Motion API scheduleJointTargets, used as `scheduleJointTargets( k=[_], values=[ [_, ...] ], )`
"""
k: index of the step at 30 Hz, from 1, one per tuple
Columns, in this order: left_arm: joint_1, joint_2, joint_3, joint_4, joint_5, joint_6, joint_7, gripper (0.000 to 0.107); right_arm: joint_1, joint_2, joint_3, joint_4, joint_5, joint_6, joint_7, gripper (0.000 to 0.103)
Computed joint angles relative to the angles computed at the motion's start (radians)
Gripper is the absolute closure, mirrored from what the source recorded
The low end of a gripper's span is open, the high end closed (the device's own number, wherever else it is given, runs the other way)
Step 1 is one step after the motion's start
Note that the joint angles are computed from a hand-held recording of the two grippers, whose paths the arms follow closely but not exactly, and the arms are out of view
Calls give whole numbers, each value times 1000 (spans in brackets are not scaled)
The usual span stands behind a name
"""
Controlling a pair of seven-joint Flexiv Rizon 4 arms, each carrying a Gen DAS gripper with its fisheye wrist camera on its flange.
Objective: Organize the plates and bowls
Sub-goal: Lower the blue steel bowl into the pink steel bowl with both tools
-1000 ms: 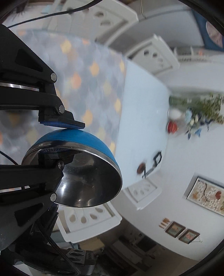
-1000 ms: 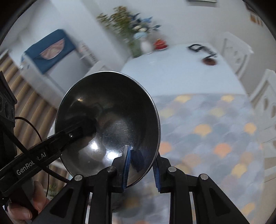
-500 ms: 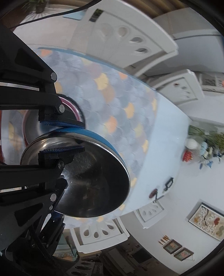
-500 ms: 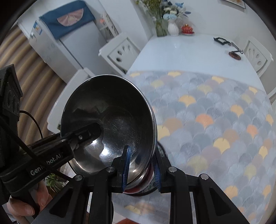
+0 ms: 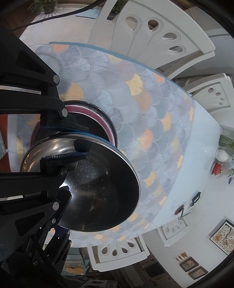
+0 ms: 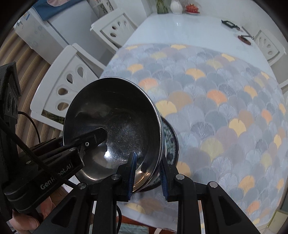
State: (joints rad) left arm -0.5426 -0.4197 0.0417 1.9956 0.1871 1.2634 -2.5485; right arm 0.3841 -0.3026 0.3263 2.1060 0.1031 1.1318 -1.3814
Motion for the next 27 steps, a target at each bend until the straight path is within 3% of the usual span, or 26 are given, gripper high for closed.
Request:
scheduleJointTargets(
  k=[9, 19, 21, 25, 27],
  values=[
    [-2, -8, -1, 10, 3, -18, 19, 90, 12, -11, 2, 11, 1, -17, 19, 79],
    [-23, -9, 16, -44, 95, -128, 34, 87, 29, -5, -8, 26, -43, -4, 55, 79],
    [-6, 0, 2, -29, 93, -114, 44, 87, 29, 4, -6, 34, -49, 1, 54, 79],
    [41, 25, -30, 63, 37, 21, 57, 83, 31, 24, -5, 59, -65, 29, 47, 79],
    [29, 29, -17, 79, 33, 45, 48, 83, 43, 34, -14, 75, -93, 40, 62, 79]
  ],
)
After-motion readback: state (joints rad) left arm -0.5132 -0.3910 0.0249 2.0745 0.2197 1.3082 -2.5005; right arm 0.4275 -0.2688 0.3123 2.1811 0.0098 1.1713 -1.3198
